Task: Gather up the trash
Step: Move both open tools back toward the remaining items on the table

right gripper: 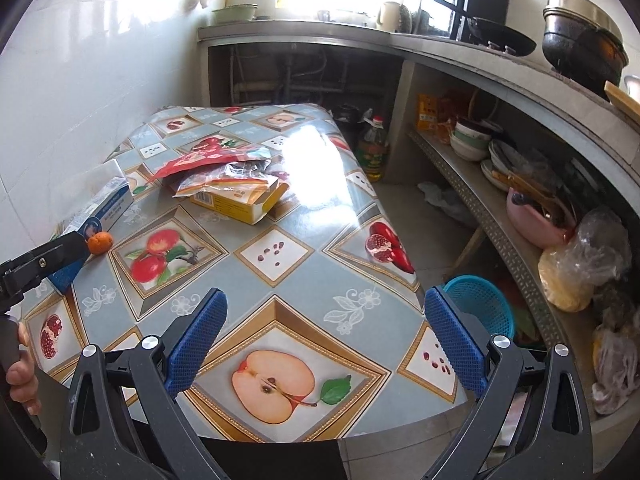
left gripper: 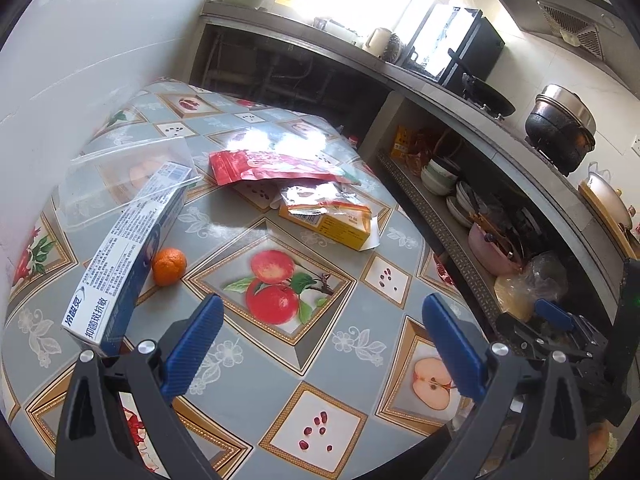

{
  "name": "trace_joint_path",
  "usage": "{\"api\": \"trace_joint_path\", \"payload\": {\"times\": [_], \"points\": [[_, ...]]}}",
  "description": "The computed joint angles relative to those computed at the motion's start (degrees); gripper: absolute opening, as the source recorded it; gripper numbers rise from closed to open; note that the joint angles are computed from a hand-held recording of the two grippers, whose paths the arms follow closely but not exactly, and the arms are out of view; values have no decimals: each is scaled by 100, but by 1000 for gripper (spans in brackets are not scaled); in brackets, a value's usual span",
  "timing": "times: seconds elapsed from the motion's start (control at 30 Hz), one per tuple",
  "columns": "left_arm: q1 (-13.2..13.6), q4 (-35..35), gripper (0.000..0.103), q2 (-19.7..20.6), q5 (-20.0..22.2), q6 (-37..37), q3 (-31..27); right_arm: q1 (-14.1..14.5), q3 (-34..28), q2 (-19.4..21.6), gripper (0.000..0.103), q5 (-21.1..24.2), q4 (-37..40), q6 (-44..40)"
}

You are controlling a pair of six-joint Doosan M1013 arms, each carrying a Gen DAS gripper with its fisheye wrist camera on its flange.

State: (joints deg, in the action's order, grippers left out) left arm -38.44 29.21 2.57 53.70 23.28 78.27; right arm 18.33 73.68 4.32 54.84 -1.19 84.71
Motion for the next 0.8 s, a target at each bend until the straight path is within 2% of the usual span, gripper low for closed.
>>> {"api": "trace_joint_path", "payload": {"times": [0.37,0.8], "points": [[23,-93,97,-16,-229,151,15,-91,23,-13,95,-12,291,-167],[49,-116,97,-35,-310,149,30,-162,-8,9,95,61,603,-280]]}}
